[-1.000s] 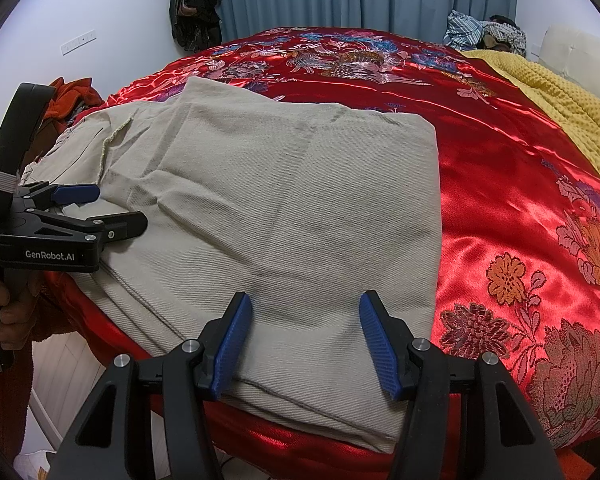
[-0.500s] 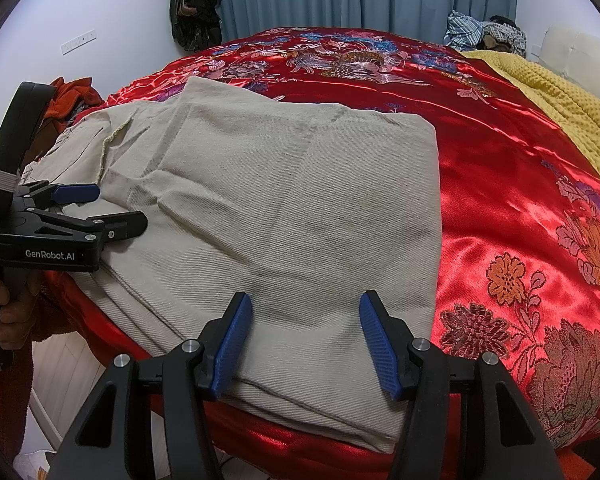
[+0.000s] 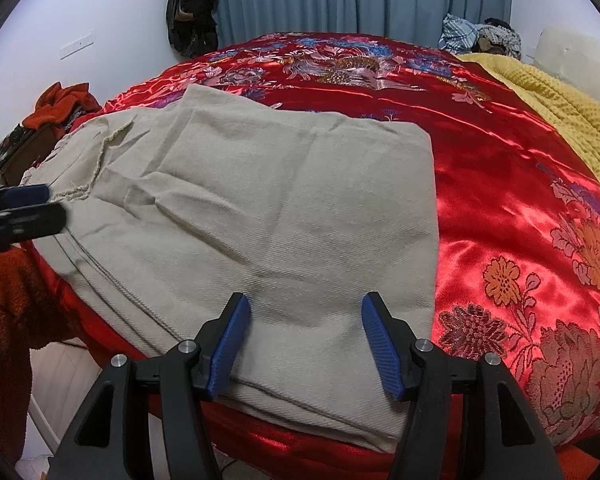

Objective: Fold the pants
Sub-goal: 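Grasp the trousers' waistband edge with the left tool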

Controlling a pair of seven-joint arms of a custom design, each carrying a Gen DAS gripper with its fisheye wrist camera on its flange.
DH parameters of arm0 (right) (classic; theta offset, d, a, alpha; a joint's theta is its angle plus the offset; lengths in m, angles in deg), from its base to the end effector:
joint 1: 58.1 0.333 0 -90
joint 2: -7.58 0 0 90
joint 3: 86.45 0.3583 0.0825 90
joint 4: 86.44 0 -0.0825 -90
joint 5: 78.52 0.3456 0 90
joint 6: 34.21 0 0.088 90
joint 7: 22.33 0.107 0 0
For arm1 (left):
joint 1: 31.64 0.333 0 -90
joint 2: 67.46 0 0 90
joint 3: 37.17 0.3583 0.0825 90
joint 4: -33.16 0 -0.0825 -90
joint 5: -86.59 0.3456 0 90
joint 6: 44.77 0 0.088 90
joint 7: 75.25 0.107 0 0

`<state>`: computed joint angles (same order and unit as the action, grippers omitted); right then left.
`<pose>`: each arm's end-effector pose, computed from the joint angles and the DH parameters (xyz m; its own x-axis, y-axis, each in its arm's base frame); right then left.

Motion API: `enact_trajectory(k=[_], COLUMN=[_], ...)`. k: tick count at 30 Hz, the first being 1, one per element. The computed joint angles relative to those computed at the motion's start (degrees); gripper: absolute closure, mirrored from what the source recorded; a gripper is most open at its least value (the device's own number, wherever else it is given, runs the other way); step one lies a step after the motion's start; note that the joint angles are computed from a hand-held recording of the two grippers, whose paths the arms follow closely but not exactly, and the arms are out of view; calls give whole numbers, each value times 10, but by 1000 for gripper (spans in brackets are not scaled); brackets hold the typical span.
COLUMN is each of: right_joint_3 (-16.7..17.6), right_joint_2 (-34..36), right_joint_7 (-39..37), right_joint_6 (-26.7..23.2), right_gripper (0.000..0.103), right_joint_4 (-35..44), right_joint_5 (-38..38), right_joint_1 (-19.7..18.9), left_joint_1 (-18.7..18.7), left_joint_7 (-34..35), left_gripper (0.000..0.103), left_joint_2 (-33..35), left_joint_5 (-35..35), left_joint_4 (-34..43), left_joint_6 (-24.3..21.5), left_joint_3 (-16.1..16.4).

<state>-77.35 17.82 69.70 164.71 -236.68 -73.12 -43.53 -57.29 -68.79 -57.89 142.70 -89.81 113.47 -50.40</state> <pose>0.4383 0.1784 0.3442 0.2887 -0.9540 -0.0815 -0.7665 -0.1792 -0.6168 0.4207 -0.3770 0.4315 -0.0825 -0.9920 0.0952 -0.7947 0.0079 -0.6070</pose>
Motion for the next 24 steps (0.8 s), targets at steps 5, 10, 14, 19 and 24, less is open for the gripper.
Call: enact_trajectory(k=[5,10,14,19,24], right_joint_3=[22,8,-13,-18,-20], right_joint_2=[-13,-40,-53,-47,-46], right_joint_7=[52,84,70,81,76], right_joint_6=[10,61,79,55,55], right_gripper=[41,41,38,38,38], right_joint_4=[-12,-38,-49,-39,-40], right_joint_5=[-51,-73,-48,-66,-62], right_joint_1=[-38,-32,0,2,5], left_joint_1=[49,150,218,312,290], left_joint_7=[-60,-198,-208,-134,-31], left_gripper=[2,2,2,4,28], left_joint_2=[-67,-158,-170,-127,-82], left_joint_5=[-5,61,10,-98,-253], left_joint_4=[-81,-162,-226,-282,-302], left_joint_6=[42,92,220,360,430], left_joint_3=[19,51,109,79,70])
